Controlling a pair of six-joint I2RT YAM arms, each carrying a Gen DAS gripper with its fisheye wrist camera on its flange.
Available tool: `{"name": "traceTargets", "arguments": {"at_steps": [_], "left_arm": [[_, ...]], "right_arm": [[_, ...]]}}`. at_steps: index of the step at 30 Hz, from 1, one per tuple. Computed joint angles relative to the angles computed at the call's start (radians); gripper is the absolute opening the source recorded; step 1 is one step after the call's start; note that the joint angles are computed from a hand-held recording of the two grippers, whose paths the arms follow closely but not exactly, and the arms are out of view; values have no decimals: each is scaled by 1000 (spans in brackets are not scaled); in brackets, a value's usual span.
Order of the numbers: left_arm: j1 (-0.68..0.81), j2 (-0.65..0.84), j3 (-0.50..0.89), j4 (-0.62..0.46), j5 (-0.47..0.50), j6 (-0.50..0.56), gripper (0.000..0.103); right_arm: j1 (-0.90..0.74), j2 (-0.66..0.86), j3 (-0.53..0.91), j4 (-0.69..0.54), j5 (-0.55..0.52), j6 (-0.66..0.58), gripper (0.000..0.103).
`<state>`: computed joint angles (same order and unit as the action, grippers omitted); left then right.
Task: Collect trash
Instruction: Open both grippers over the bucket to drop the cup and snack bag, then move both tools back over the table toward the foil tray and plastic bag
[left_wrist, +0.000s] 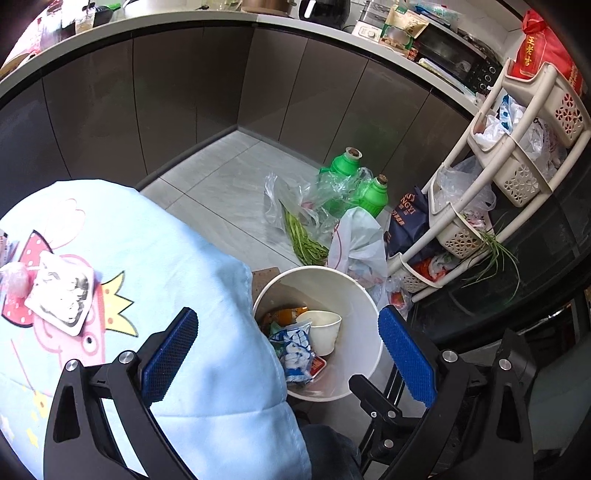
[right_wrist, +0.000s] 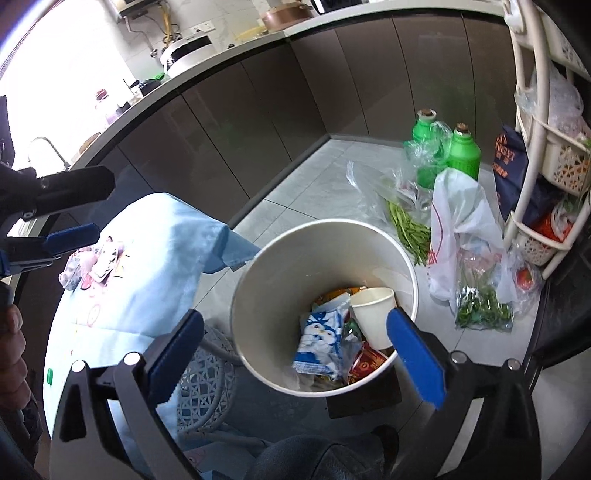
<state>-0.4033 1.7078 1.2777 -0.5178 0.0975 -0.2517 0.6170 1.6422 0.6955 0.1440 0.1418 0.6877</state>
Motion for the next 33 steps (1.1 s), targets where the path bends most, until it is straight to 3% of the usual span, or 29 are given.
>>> {"name": "traceTargets", "arguments": {"at_steps": [12, 21, 33], "left_arm": [[35, -262, -123, -72, -57, 14, 94], [149, -479, -199, -195, -100, 26, 94], [505, -653, -265, -297, 46, 148, 94]], "right_arm": [[123, -112, 105, -219, 110, 7, 99], [250, -124, 262, -377, 203, -24, 99], [406, 23, 555, -528, 261, -95, 99]]}}
